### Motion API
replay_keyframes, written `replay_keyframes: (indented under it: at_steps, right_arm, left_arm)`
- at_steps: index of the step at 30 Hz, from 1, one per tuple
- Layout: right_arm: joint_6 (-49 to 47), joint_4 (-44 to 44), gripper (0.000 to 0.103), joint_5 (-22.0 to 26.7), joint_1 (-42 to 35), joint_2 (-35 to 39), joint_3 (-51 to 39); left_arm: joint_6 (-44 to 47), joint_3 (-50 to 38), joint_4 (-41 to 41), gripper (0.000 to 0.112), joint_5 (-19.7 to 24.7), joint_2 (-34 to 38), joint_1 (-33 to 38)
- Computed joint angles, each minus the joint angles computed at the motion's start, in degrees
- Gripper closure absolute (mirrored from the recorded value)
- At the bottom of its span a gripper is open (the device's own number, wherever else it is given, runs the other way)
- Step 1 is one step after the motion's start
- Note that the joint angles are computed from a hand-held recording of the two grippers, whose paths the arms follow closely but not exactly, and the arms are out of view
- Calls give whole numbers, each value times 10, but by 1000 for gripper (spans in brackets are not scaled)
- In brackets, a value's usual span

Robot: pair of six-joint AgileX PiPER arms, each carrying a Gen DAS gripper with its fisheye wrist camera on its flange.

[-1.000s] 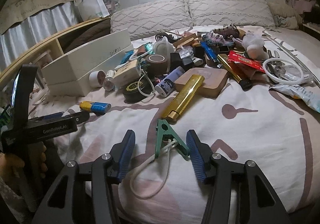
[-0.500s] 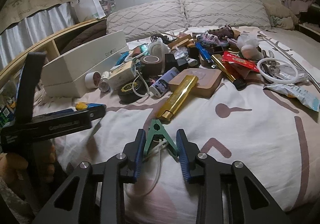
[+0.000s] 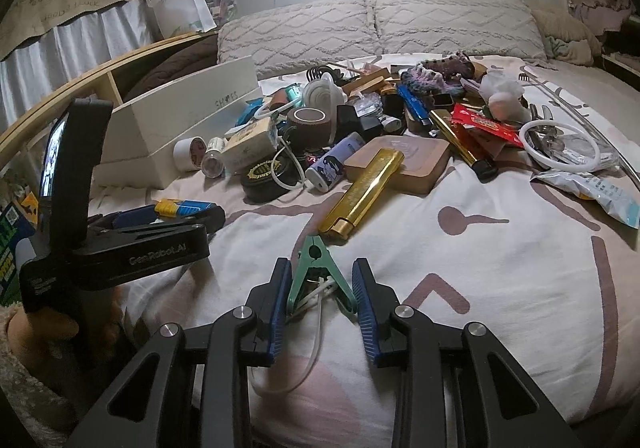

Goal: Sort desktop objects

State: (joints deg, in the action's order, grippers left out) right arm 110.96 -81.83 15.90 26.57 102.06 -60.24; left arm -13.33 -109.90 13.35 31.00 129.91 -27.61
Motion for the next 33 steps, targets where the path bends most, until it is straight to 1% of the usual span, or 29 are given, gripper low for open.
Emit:
replay_keyframes:
  at_steps: [1, 5, 11, 14, 19, 22, 25, 27, 32, 33]
  right_arm:
    - [-6, 5, 71, 2, 1, 0, 0]
    - [-17, 12, 71, 8, 5, 0, -1]
    - [-2, -3, 71, 14, 8, -2, 3]
    - [-27, 19, 71, 27, 14, 1, -3]
    - [-40, 33, 71, 38, 18, 2, -6]
    - [-62, 58, 71, 43, 20, -1, -10]
    - [-108, 107, 71, 36, 15, -7, -14]
    - [-124, 124, 71, 42, 17, -9, -16]
    - [-163, 161, 71, 75, 26, -8, -26]
    - [-192, 187, 71, 84, 27, -2, -35]
  left_arm:
    - [2, 3, 0, 31, -4, -1, 0]
    - [9, 10, -2, 31, -9, -5, 0]
    - [18, 28, -19, 31, -17, -19, 1]
    - [29, 42, -34, 31, -24, -29, 2]
    - [47, 68, -54, 31, -39, -46, 3]
    - [54, 78, -58, 31, -40, -53, 2]
    - [56, 86, -56, 31, -42, -58, 0]
    - [72, 89, -75, 31, -45, -61, 3]
    - [121, 99, -130, 31, -54, -68, 10]
    - [127, 101, -137, 31, -54, -69, 11]
